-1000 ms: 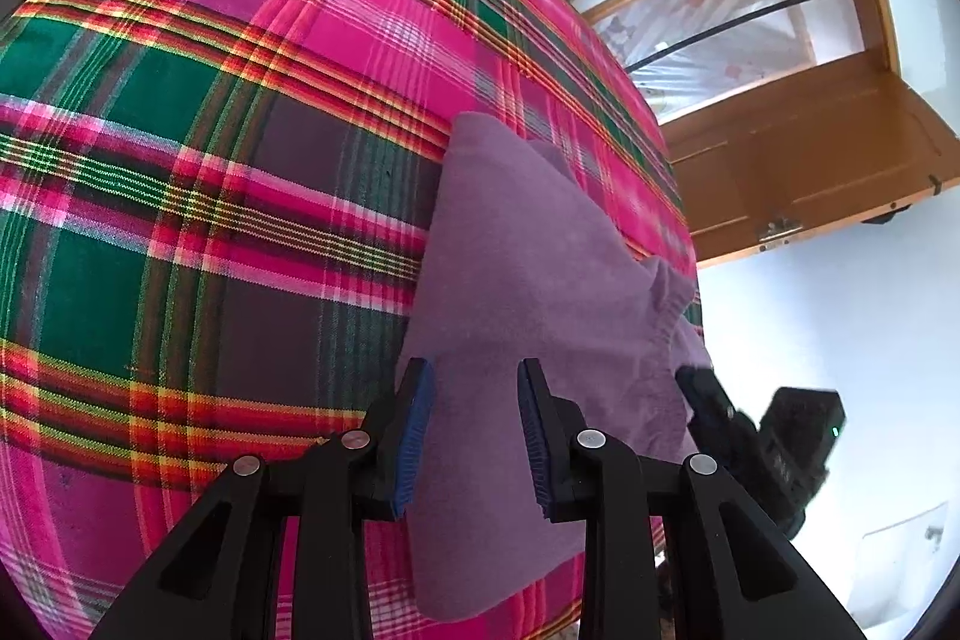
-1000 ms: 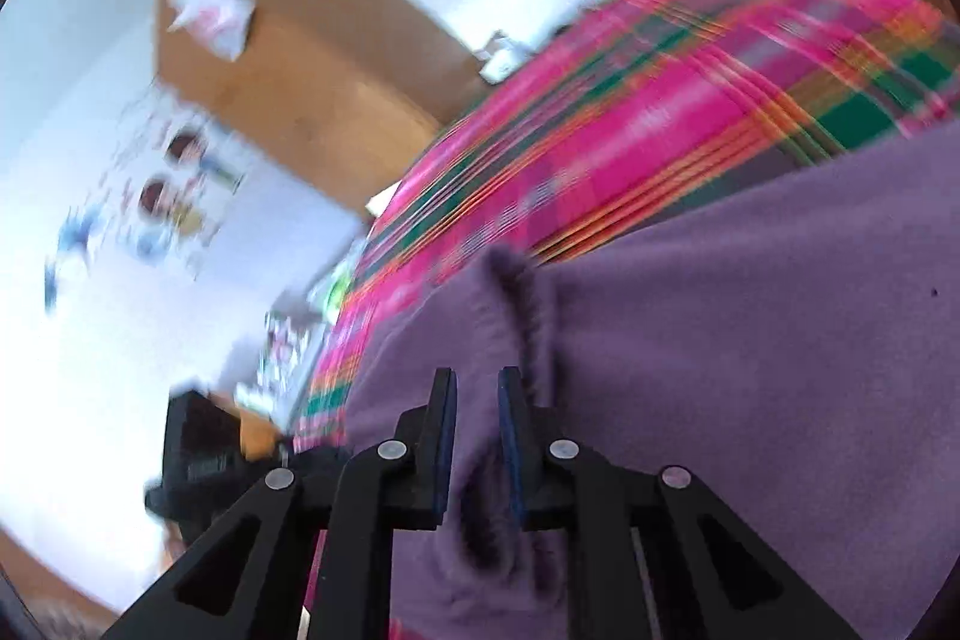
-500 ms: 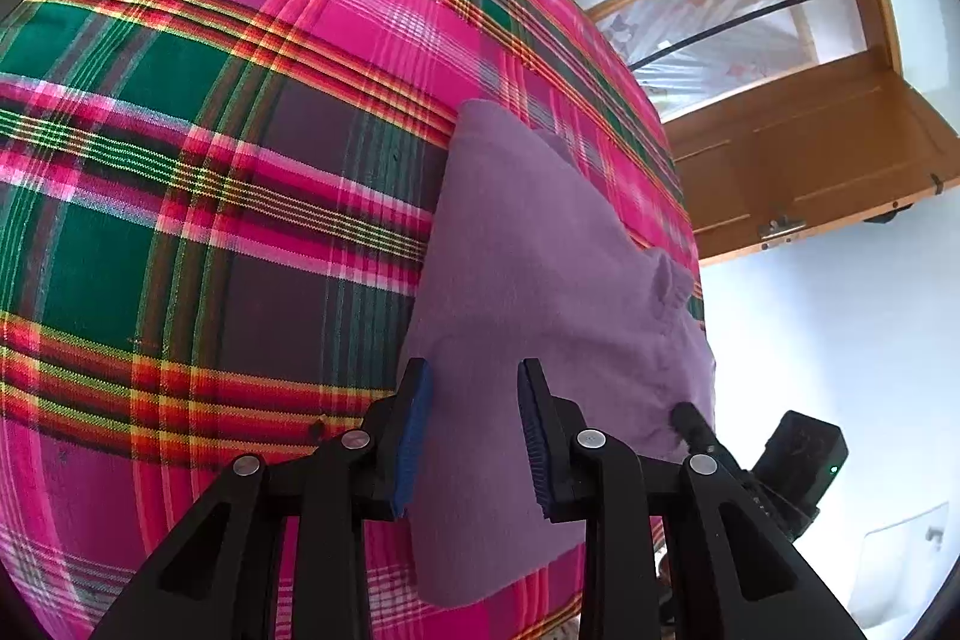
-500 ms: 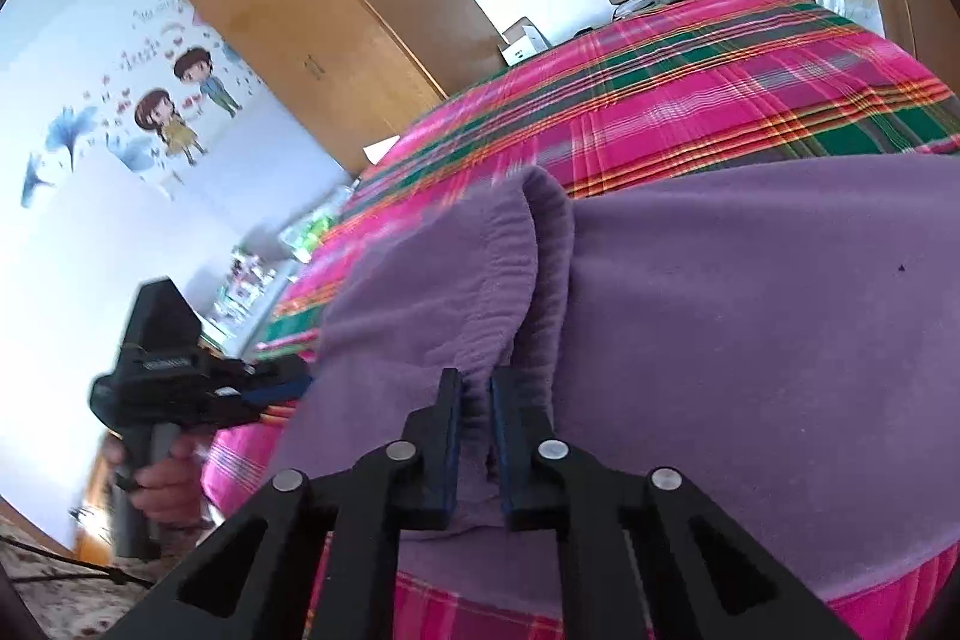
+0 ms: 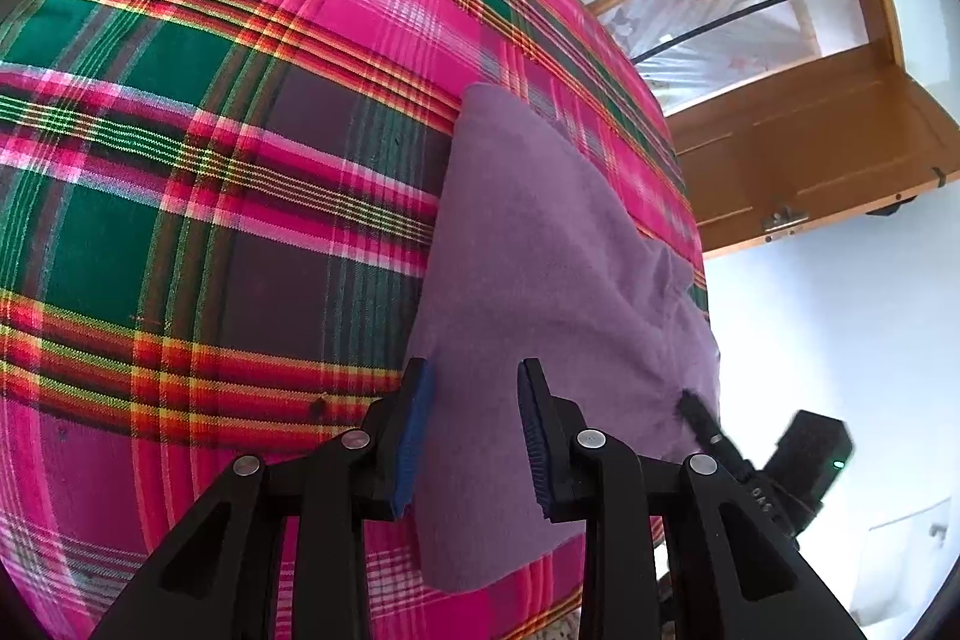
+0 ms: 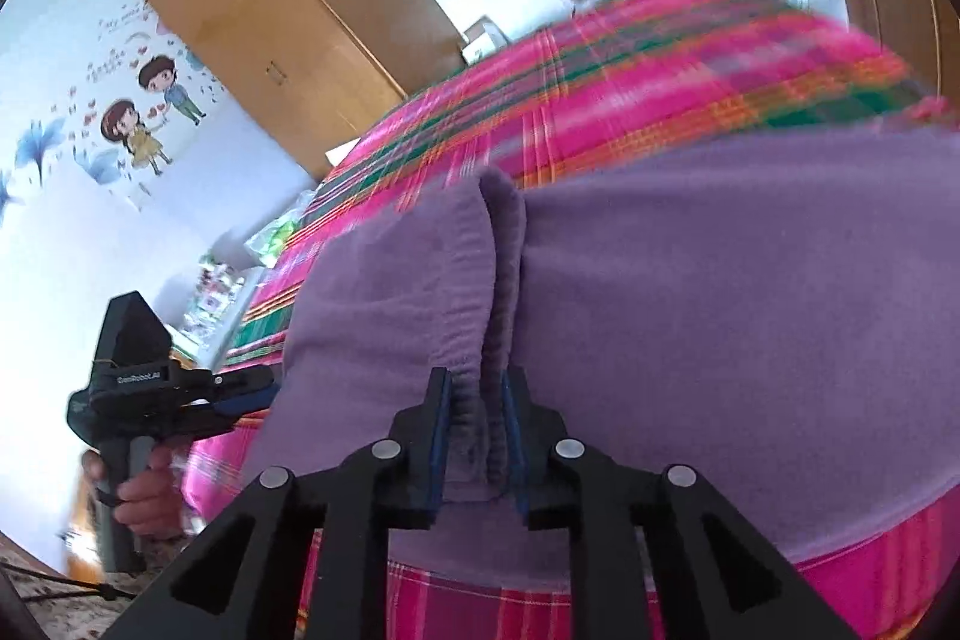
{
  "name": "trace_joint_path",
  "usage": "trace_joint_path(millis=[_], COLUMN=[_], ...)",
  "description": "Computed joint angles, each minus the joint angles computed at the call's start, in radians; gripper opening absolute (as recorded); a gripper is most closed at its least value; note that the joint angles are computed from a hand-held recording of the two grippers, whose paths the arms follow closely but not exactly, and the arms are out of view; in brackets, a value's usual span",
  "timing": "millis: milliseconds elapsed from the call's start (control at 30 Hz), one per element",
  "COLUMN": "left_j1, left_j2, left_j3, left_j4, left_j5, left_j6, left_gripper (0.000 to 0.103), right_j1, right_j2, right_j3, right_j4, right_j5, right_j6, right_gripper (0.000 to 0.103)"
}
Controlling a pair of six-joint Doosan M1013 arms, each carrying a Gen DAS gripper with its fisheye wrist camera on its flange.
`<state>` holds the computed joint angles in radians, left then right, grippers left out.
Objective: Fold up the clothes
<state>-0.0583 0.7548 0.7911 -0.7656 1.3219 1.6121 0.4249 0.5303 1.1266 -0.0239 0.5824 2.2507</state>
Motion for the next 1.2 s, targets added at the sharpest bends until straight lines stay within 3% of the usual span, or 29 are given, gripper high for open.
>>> trace_joint_path(millis=[167,367,600,667,767,967,1067,1200], left_j1=[-0.001,0.001,0.005,0.008,0.01,0.013,0.015,0.017], left_j2=[0.002,0.002,0.001,-0.001,-0.004,-0.011,-0.017,-0.025], left_j3=[-0.001,0.0,0.004,0.009,0.017,0.039,0.052,0.07], left_j4=[0.001,-0.002,-0.004,-0.006,-0.007,-0.028,-0.038,-0.05], left_j5=[0.0,0.003,0.01,0.012,0.016,0.019,0.023,0.021], left_j6=[-0.003,0.0,0.004,0.009,0.009,0.023,0.037,0.054], left_gripper=[0.031,0.031,0.031,0.031,0.031,0.031,0.031,0.031], right_j1=[0.031,0.067,0.079,0.084,0.091,0.104,0.118,0.117], right_j2=[0.015,0.053,0.054,0.046,0.043,0.08,0.11,0.117], right_j3=[-0.035,-0.079,-0.09,-0.083,-0.085,-0.143,-0.184,-0.184], right_j4=[-0.14,-0.28,-0.35,-0.368,-0.346,-0.231,-0.264,-0.186], right_j5=[-0.014,0.098,0.147,0.125,0.081,0.074,0.136,0.185], right_j6=[-0.015,-0.036,-0.019,-0.009,-0.064,-0.24,-0.252,-0.298], right_gripper=[0.019,0.018,0.022,0.022,0.023,0.029,0.029,0.029])
